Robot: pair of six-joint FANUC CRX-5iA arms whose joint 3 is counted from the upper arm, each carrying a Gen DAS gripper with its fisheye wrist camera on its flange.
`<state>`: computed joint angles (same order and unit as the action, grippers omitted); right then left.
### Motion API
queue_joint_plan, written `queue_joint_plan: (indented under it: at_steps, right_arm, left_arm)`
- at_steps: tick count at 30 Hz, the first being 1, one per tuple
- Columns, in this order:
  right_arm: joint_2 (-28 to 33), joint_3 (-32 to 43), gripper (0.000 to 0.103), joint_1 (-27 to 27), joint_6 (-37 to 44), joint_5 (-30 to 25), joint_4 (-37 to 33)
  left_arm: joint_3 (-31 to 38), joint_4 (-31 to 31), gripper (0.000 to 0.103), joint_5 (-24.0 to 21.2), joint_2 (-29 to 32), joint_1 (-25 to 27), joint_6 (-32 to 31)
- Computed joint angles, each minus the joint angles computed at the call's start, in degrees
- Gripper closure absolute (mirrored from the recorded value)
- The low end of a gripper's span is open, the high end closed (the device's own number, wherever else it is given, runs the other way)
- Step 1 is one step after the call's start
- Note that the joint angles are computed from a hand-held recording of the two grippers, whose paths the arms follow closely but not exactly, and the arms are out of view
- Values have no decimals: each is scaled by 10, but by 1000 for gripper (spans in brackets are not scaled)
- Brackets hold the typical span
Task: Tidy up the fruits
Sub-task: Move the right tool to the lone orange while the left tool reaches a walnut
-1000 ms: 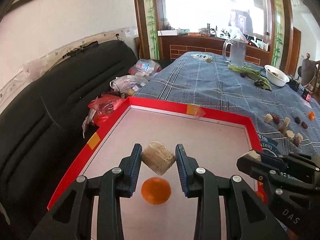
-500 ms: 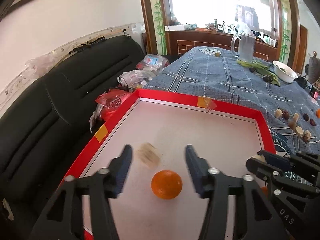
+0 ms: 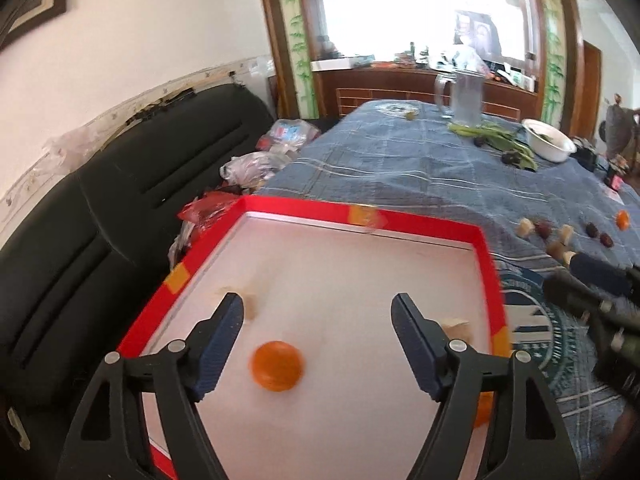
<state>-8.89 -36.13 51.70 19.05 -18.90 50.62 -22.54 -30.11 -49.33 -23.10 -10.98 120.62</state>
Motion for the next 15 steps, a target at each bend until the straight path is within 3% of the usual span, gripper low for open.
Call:
queue_joint_plan:
  at_steps: [8, 15]
  right_arm:
    - [-72, -42, 50, -78, 23, -25, -61]
    - [-131, -57, 49, -160, 115, -85, -182]
  left_arm:
    - [38, -15, 26, -19, 43, -88, -3]
    - [61, 20, 25, -11, 83, -133, -58]
